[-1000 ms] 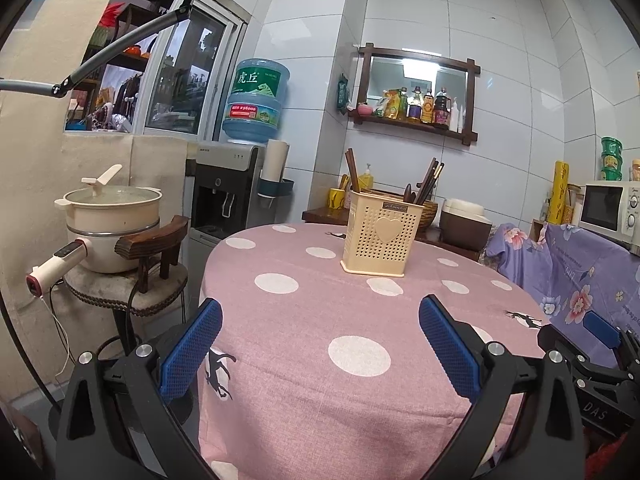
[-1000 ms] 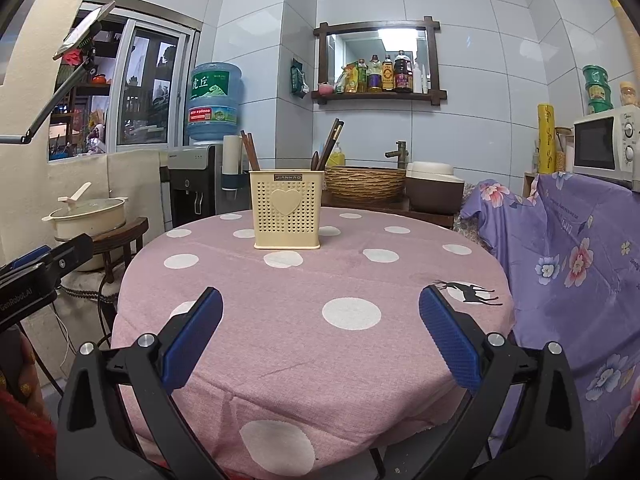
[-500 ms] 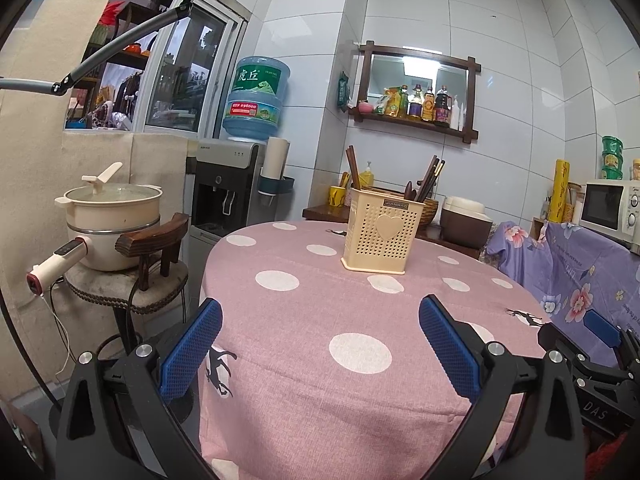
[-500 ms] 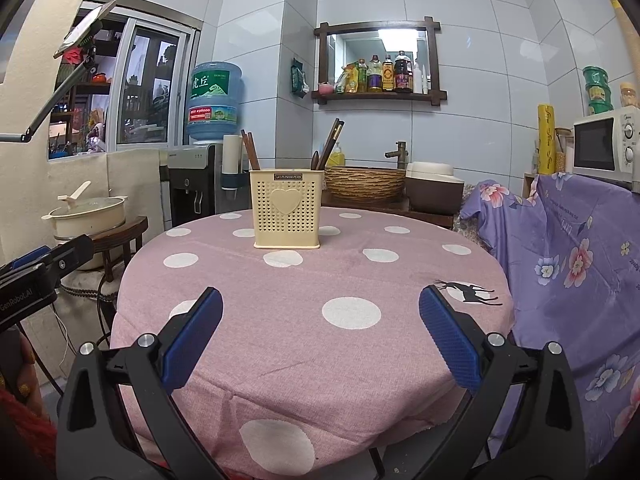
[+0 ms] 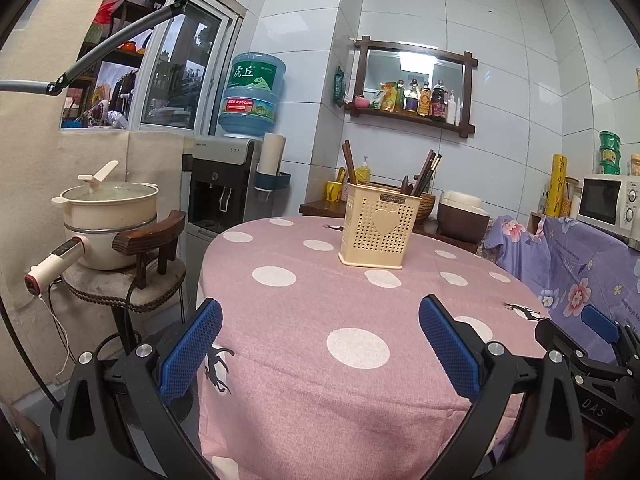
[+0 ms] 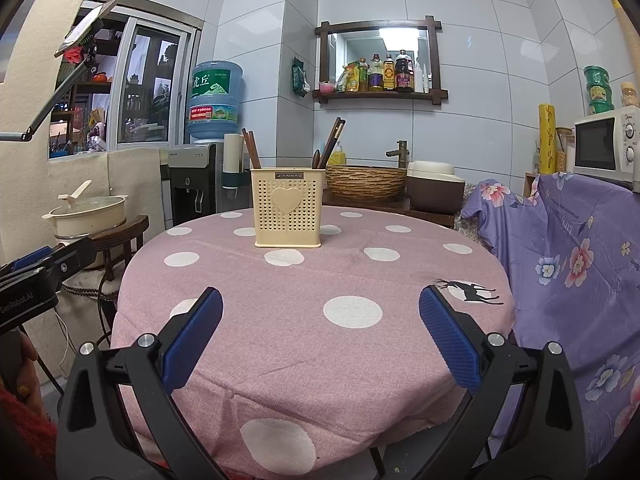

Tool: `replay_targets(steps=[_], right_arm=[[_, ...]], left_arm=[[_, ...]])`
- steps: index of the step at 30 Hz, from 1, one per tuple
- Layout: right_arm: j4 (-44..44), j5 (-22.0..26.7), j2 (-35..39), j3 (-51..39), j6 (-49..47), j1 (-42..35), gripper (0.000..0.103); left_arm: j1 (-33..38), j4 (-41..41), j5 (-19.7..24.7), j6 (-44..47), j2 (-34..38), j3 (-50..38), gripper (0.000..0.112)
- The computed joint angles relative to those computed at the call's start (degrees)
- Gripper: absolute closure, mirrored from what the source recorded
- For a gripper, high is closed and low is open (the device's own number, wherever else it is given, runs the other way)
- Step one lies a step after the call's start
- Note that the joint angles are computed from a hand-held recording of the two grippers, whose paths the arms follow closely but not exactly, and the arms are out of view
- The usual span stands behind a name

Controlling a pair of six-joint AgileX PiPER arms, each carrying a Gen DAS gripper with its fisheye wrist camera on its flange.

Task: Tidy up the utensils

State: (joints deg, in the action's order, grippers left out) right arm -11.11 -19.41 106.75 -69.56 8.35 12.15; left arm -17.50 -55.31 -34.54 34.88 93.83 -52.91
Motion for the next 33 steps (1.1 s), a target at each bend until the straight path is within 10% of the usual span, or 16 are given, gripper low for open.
replay_targets(steps=[33], right_arm=[[-0.1,-0.3,0.2,0.4,-0.1,0.1,0.006]], left_arm=[[0.0,-2.3,2.1,1.6,0.1,-0.7,0.015]])
